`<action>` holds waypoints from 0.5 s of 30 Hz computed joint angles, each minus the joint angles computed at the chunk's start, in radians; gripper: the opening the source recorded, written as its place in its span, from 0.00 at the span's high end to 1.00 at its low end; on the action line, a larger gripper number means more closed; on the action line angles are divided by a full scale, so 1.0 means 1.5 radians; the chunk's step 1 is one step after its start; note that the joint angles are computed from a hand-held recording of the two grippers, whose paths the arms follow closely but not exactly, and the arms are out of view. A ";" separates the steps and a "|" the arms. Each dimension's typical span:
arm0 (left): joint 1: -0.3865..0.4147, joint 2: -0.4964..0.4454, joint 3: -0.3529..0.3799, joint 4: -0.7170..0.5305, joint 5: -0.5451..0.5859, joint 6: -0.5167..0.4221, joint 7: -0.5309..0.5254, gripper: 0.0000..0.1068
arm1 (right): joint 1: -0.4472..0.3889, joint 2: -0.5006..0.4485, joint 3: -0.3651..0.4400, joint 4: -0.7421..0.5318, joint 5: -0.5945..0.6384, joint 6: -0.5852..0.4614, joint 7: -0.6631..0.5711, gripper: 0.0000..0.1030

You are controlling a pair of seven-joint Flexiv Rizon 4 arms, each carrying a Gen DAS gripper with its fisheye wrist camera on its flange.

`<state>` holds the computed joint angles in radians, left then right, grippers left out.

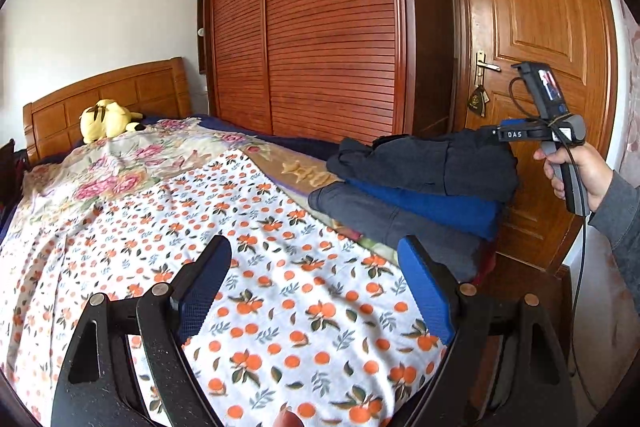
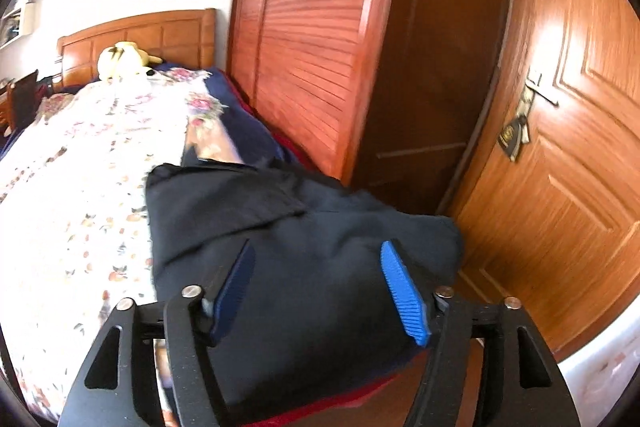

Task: Fold large clothes
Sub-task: 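Lower the coat onto the grey and blue clothes stack and open both tools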

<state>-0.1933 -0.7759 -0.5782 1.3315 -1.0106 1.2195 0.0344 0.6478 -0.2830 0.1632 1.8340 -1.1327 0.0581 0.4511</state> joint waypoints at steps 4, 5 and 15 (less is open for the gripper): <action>0.020 0.007 -0.008 0.018 -0.024 0.007 0.024 0.20 | 0.034 -0.056 -0.006 -0.052 -0.019 -0.003 0.003 0.25; 0.025 0.009 -0.008 0.022 -0.030 0.009 0.029 0.20 | 0.045 -0.069 -0.011 -0.069 -0.022 -0.008 -0.003 0.24; 0.040 0.011 0.029 0.059 -0.049 0.085 0.007 0.20 | 0.077 -0.172 -0.064 -0.135 -0.102 0.164 0.029 0.23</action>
